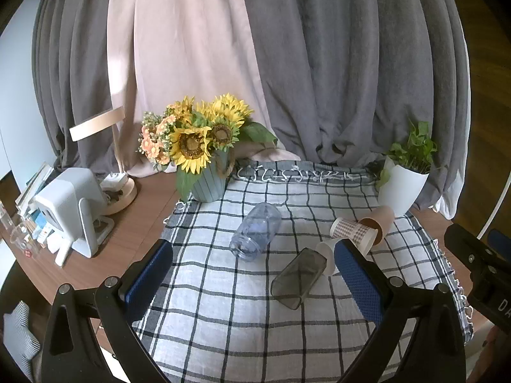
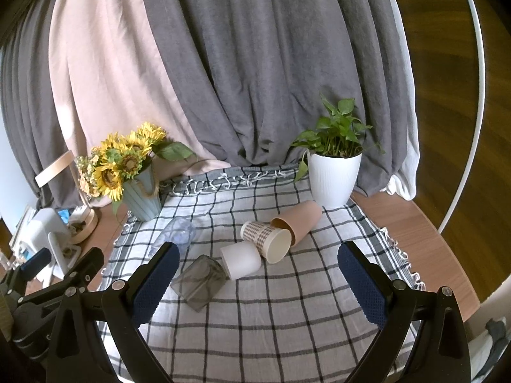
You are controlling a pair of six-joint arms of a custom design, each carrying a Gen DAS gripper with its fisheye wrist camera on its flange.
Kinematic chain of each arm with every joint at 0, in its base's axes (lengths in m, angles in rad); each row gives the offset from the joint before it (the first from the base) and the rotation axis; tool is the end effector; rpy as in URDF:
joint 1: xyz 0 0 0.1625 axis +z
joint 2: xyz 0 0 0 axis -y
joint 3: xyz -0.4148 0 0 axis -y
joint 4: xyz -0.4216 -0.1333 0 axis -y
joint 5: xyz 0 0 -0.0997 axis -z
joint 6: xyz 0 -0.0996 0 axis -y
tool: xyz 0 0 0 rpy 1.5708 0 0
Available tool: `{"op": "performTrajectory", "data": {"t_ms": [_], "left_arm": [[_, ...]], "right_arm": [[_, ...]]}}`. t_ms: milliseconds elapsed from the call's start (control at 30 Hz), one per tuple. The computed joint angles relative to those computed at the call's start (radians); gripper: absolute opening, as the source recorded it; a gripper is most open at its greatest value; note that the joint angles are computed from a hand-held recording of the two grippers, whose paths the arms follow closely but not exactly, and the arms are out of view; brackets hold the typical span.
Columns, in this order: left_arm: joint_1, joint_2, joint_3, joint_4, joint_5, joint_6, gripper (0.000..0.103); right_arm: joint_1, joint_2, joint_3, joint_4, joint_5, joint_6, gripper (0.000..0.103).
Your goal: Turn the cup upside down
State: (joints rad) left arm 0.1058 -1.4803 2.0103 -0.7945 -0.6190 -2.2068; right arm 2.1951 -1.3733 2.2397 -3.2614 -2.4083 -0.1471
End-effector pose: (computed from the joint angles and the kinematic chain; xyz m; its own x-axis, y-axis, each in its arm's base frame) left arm -0.3468 -0.2525 0.2511 -0.6371 -0.4142 -0.6500 0.4252 0.5145 -0.7446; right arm 0.3235 -0.3475 0.2759 -0.7943 -0.0301 0.6067 -0.5190 0.5526 -0.6521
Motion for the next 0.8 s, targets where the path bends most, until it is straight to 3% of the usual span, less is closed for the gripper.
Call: {"op": "performTrajectory", "data": {"t_ms": [800], "left_arm": [[-0.006,0.004,-0.001,0.01,-0.024,-0.03,0.103]], "right_arm": [[0.012,0.01,0.005,-0.013,-0.036,0.022,0.1]]}}
